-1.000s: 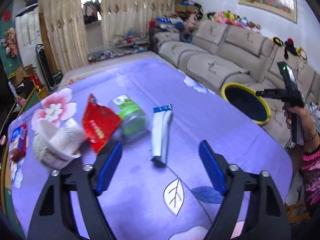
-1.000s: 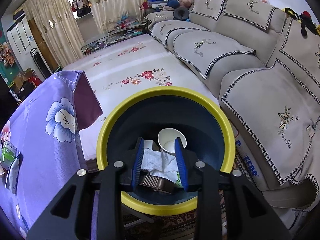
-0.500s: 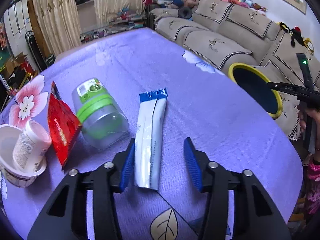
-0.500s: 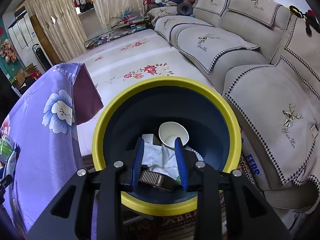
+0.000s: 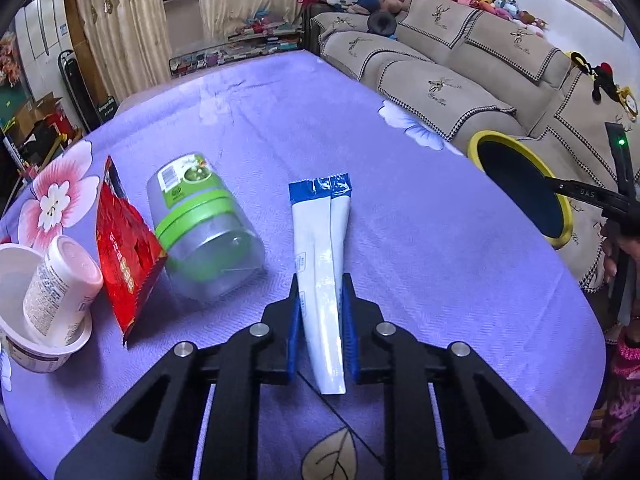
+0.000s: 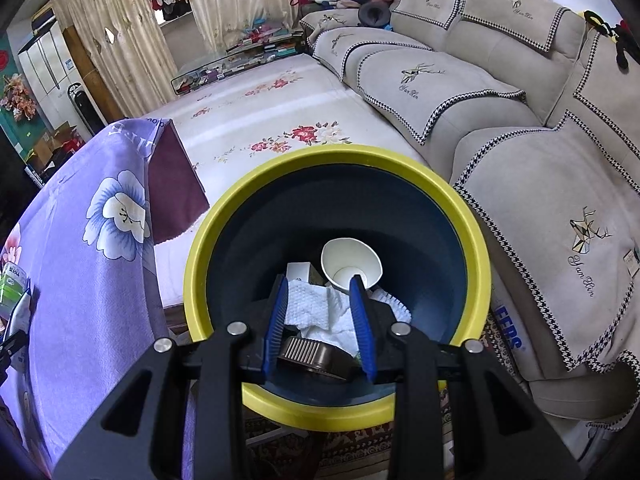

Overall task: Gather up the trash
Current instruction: 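Grasp the white tube on the table with the left gripper, then carry the white tube over the bin and open the left gripper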

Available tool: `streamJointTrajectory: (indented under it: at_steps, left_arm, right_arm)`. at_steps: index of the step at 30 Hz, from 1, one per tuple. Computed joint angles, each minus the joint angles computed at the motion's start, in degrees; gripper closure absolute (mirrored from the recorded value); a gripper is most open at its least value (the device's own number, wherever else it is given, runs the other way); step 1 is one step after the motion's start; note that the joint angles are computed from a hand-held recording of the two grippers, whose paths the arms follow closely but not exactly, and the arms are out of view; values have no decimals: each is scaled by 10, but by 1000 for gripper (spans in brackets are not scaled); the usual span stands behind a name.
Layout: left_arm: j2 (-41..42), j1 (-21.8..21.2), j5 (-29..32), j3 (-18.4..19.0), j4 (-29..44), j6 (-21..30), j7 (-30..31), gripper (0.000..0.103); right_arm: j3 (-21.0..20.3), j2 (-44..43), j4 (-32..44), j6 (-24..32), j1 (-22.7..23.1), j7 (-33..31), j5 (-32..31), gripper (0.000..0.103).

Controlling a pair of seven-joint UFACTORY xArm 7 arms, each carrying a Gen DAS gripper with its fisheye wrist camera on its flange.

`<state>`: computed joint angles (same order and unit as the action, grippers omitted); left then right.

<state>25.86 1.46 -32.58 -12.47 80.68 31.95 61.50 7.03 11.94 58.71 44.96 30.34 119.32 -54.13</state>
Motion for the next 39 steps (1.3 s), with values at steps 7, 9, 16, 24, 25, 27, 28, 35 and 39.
streamJointTrajectory:
  at_steps: [7, 9, 16, 24, 25, 27, 28, 35, 39]
  left_arm:
    - [-66, 8, -68, -22, -50, -1, 70, 85]
    - [-81, -2, -85, -20, -56, 8, 85, 85]
    - [-107, -65, -103, -12, -56, 19, 92, 85]
    - [-79, -143, -56, -24, -17, 34, 38, 85]
    - [-72, -153, -43, -26, -9, 35, 27, 85]
    - [-52, -173, -17, -31, 10, 38, 3, 85]
    - [-43, -181, -3, -32, 19, 39, -9, 85]
    - [43, -247, 105, -36, 95, 41, -112, 83]
    - [86, -271, 149, -36, 136, 38, -155, 80]
  right_arm:
    - [5, -21, -19, 3, 0, 21, -10, 73]
    - [8, -30, -28, 4, -1, 28, -15, 73]
    - [34, -86, -77, 29, -6, 58, -28, 73]
    - [78, -169, -146, 72, -20, 76, -10, 67]
    - [83, -179, -155, 76, -22, 79, -7, 67]
    - [92, -196, -173, 76, -28, 85, -2, 67]
    - [95, -206, -184, 74, -32, 89, 0, 67]
    - [114, -247, -239, 51, -56, 110, 14, 66]
    - [120, -262, -261, 39, -68, 114, 24, 66]
